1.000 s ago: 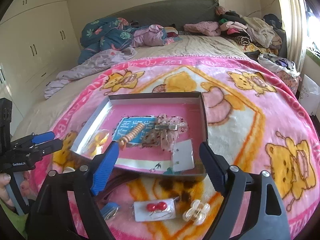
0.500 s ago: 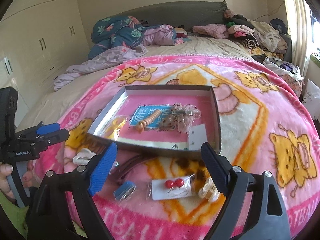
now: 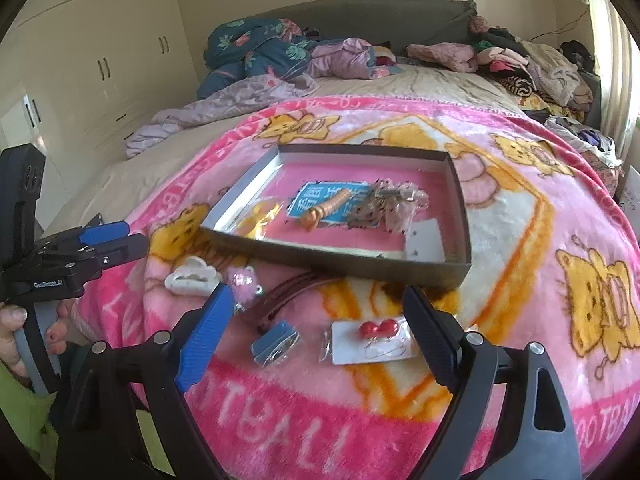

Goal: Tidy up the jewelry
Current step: 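Withdraw both open tools from the box over the remaining jewelry, then grasp the white cloud claw clip with the left tool while the right tool grasps the bagged blue clip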

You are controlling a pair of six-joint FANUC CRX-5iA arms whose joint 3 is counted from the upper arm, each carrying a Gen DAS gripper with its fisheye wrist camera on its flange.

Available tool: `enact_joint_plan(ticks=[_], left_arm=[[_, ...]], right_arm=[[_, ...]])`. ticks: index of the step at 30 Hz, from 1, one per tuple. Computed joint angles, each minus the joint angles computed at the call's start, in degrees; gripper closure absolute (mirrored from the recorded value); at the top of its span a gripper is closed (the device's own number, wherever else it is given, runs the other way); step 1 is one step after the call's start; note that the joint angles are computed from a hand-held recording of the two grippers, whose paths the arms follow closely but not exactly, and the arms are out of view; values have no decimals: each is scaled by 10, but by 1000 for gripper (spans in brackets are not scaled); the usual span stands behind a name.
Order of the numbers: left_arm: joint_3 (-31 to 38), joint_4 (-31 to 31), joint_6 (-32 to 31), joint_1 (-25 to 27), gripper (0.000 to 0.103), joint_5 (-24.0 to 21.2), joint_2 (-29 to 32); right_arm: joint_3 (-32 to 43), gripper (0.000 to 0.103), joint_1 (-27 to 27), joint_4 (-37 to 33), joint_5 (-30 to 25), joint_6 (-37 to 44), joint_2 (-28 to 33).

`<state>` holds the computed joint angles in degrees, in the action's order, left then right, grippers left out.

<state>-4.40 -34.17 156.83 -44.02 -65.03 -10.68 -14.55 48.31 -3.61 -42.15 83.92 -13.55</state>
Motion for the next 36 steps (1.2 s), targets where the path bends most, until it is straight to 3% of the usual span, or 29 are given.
enact_joint_plan(ticks=[17, 36], left_arm=[[-24, 5, 31, -20, 21, -27, 14], [-43, 57, 24, 20, 21, -5, 47]], right_arm=[[-33, 19, 17, -6, -2, 23, -13], [-36, 20, 29, -15, 11, 101, 36]])
